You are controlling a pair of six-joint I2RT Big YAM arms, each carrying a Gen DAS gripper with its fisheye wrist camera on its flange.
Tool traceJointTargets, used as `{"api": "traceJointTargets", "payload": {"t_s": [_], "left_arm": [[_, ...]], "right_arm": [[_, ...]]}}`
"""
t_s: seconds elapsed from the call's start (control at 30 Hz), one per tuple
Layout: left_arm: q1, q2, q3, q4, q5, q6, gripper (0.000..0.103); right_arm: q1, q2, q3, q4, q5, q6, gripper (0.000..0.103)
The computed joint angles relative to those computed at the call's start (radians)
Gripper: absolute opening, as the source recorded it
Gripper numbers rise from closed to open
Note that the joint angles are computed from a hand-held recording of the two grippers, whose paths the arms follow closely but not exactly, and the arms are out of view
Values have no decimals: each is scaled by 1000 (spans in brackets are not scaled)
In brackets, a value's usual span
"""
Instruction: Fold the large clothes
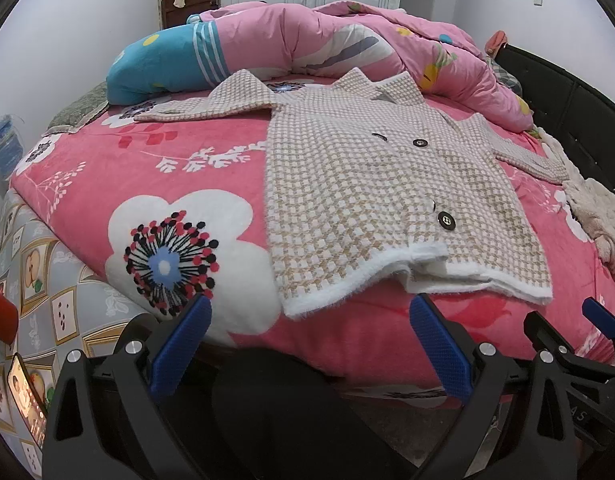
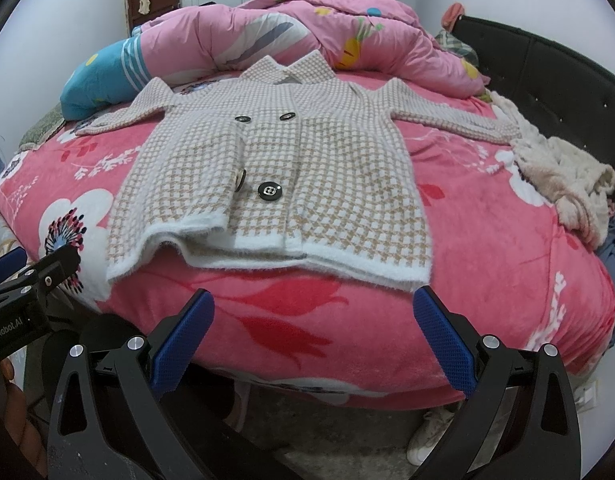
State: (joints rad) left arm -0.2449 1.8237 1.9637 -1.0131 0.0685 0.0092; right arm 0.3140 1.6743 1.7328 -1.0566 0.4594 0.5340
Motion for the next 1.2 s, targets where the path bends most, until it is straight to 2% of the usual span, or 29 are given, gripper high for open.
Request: {"api": "traceJointTargets", "payload": {"t_s": [1.2], "left_arm": [[6,-1,1,3,2,4,98]], "right_arm": [[5,-2,2,-5,9,2,96]]}}
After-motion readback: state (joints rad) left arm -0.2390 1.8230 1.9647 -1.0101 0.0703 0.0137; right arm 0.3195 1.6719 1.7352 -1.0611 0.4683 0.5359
